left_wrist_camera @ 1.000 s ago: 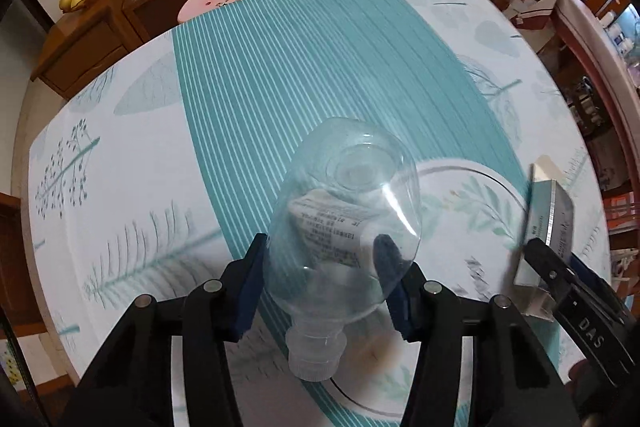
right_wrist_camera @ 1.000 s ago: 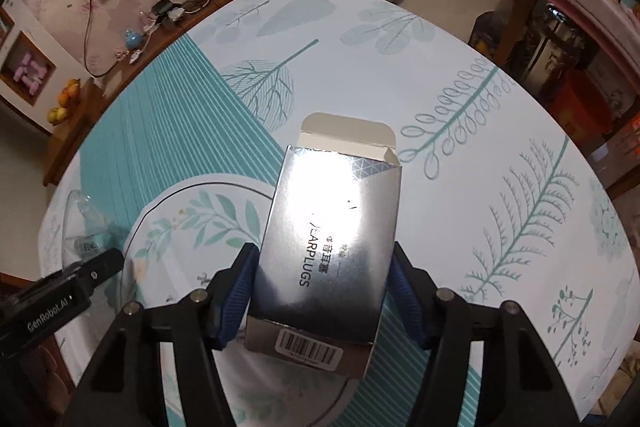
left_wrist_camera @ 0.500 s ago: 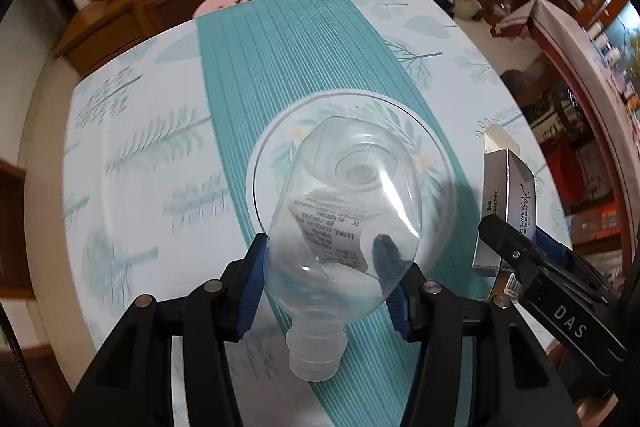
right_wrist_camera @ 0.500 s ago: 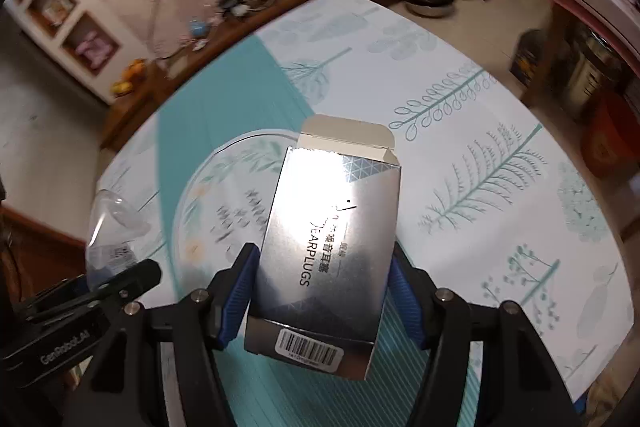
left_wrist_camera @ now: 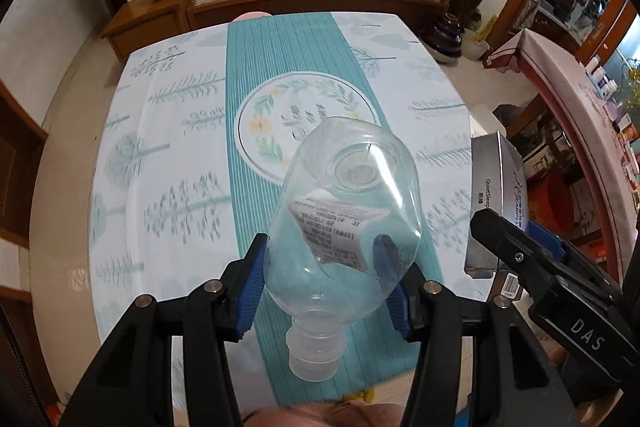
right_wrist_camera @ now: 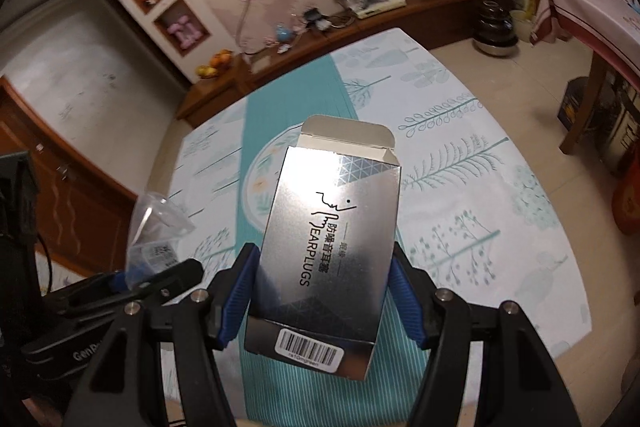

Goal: Collect trash
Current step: 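Lift the bottle and earplugs box and carry them over the black bin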

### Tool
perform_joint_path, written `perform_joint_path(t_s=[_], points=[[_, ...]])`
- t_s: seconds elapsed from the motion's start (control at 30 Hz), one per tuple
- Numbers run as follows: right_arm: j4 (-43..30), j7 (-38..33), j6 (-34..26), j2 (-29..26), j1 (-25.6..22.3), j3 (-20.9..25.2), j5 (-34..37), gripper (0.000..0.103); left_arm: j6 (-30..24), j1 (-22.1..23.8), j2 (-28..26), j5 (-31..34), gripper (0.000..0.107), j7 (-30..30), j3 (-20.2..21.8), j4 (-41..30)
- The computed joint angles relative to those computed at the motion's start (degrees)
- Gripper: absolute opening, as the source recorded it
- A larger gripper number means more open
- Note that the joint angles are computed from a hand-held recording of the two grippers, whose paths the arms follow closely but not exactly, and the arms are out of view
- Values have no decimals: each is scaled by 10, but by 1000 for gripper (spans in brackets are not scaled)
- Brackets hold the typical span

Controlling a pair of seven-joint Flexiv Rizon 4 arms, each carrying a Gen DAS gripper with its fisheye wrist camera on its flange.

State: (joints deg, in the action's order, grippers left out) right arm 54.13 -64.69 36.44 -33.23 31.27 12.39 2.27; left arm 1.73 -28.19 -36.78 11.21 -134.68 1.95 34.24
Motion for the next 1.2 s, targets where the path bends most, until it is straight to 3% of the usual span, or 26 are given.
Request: perform_joint_path(t_s=[0.3, 0.6, 0.9, 1.07, 1.2], points=[[157, -116, 39, 127, -59, 44, 81, 63, -27, -89, 27, 48, 51, -113, 4, 15], [256, -191, -13, 217, -92, 48, 172, 63, -34, -127, 56, 48, 51, -171, -21, 75], [363, -218, -56, 285, -91, 40, 236, 64, 66, -118, 121, 14, 51, -209, -61, 253], [408, -211, -56, 283, -78, 38, 241, 64, 166, -97, 145, -21, 51, -220, -80, 381], [441, -192, -30, 251, -63, 41, 220, 64, 259, -80, 151, -50, 51, -232, -87, 479]])
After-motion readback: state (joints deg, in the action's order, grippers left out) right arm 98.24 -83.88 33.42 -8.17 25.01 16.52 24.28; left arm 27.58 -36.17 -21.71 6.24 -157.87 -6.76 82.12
